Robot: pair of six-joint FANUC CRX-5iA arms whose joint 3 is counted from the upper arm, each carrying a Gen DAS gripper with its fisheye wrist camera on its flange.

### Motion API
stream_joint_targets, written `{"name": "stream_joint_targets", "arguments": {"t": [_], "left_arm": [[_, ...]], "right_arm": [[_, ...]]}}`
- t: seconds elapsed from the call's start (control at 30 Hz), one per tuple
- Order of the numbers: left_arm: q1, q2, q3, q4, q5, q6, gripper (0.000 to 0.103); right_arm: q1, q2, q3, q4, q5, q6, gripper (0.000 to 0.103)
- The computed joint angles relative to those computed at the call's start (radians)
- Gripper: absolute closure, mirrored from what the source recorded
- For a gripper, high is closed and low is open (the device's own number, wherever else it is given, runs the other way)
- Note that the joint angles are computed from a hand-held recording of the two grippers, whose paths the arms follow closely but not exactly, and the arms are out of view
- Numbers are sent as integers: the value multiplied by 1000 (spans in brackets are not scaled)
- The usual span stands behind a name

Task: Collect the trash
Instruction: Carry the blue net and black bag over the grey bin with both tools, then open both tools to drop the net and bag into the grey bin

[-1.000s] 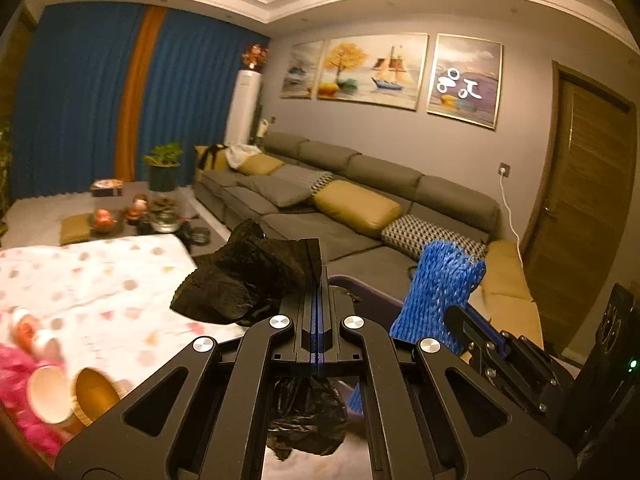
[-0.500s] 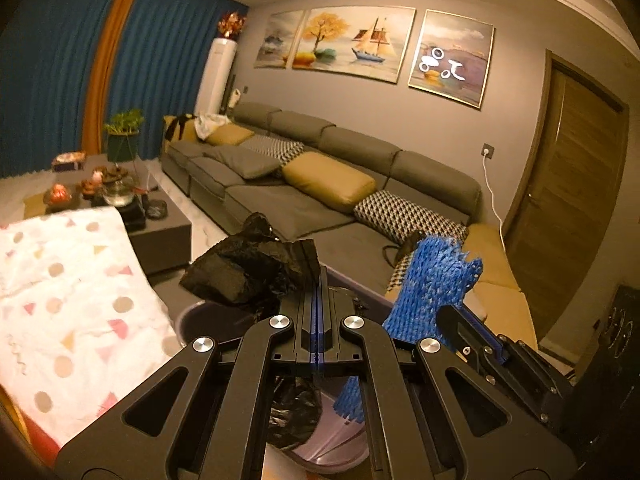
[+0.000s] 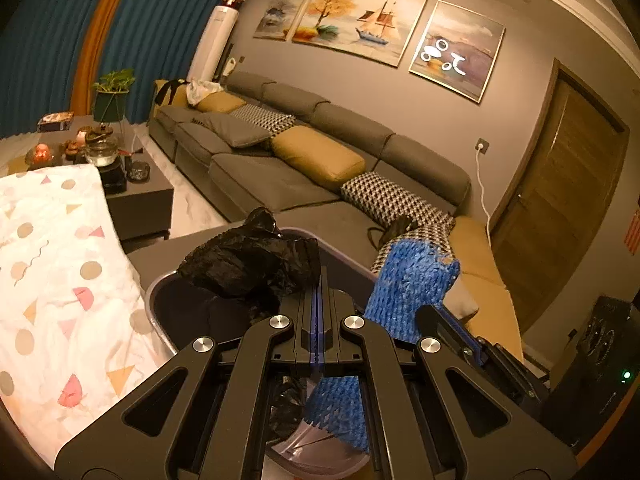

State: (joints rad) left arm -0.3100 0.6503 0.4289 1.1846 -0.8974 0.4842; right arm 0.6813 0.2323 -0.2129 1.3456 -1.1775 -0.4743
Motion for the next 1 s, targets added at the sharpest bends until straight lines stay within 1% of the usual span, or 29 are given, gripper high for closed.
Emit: {"name": "stream_joint_targets", "arguments": {"t": [0.17,0.2,0.27,0.33,0.37,0.4,0.47,0.53,0.57,0.6,0.67,0.7,0.73,0.8,0.87,0.93,0.97,1.0], "left_arm": [[5,0,11,-35,-11,18,102],[6,-2,12,-45,-7,23,98],[10,-4,13,-53,-7,35,94],[13,-6,11,-69,5,49,85],[15,-5,12,-71,5,54,75],[17,-11,3,-70,18,54,58],[20,-29,-25,-62,52,54,44],[26,-51,-57,-42,80,43,36],[28,-67,-78,-36,104,38,28],[30,-90,-112,-14,133,21,25],[37,-123,-155,11,170,-3,22],[41,-137,-175,21,185,-14,19],[44,-154,-196,29,205,-23,18],[50,-199,-256,66,248,-56,14],[54,-250,-320,101,297,-94,11],[59,-289,-369,133,329,-131,9],[59,-312,-399,154,354,-154,7],[59,-337,-431,177,380,-177,6]], "right_arm": [[-7,-2,-1,-7,10,6,96],[-8,-2,-1,-9,14,5,96],[-11,-4,0,-13,21,10,96],[-17,-4,3,-19,32,17,96],[-21,-6,3,-22,39,19,96],[-23,-7,4,-24,46,19,96],[-25,-6,6,-28,49,23,96],[-26,-8,5,-27,52,22,92],[-25,-8,7,-29,50,24,92],[-25,-8,9,-29,49,25,91],[-23,-8,13,-29,48,28,84],[-21,-8,13,-27,46,28,74],[-18,-7,14,-24,39,24,67],[-10,-9,13,-16,33,18,66],[3,-10,17,-13,23,17,62],[20,-7,24,-13,2,15,50],[32,-6,26,-10,-14,14,48],[44,-3,28,-3,-30,9,42]]}}
